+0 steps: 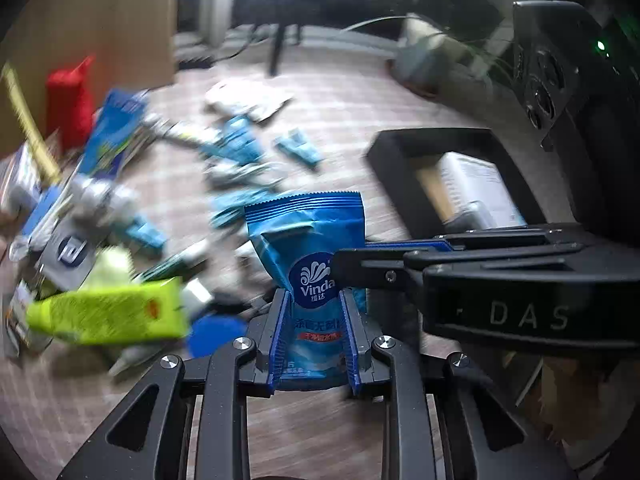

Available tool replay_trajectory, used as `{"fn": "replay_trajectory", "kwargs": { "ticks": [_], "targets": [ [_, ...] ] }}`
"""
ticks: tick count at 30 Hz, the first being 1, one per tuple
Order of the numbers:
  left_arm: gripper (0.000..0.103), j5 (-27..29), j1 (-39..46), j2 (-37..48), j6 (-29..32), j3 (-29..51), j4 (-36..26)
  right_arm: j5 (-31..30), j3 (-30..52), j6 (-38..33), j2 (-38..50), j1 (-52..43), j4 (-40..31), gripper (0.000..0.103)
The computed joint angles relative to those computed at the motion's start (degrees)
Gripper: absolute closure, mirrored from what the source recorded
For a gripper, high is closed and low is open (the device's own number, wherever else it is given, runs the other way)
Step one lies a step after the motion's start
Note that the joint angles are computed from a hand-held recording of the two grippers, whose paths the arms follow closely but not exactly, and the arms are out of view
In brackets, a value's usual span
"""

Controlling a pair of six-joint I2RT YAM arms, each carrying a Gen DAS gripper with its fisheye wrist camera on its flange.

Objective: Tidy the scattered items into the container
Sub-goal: 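Grasp the blue Vinda wipes pack with the left gripper and drop it into the tray, then grasp the yellow-green tube with the left gripper while the right gripper closes on it too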

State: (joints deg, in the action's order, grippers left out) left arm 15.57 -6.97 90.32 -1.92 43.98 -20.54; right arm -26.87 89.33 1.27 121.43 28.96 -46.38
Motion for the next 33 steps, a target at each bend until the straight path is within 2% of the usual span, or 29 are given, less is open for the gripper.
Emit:
{"fn": "replay_trajectory", "kwargs": {
  "ticks": [5, 11, 20, 24, 26, 33],
  "targets": [
    [0.081, -1.83, -9.85, 0.31, -5.03, 3.81, 0.18, -0.48, 0.47, -4.02, -2.73, -7.51, -3.47, 0.085],
    [0.081, -4.5, -22.21, 5.45, -10.13, 11.97, -0.22, -0.04, 4.03, -10.43, -3.27, -18.05, -9.0, 0.085],
    [0.08, -7.11, -32.16, 14.92, -14.88, 22.44, -2.19, 2.95, 3.79, -17.51, -4.03, -28.52, -12.12, 0.085],
    [0.08, -9.11, -32.79, 13.6, -15.73, 21.91, -2.61, 6.47, 2.98, -18.58, -5.62, -29.3, -10.33, 0.085],
    [0.08, -9.92, -32.04, 12.35, -16.02, 20.89, -2.71, 6.04, 3.85, -19.22, -5.65, -29.37, -10.89, 0.085],
    [0.08, -10.74, -22.67, 3.74, -16.67, 11.05, -1.9, 4.7, 5.01, -20.83, -6.44, -22.07, -11.14, 0.085]
  ]
}}
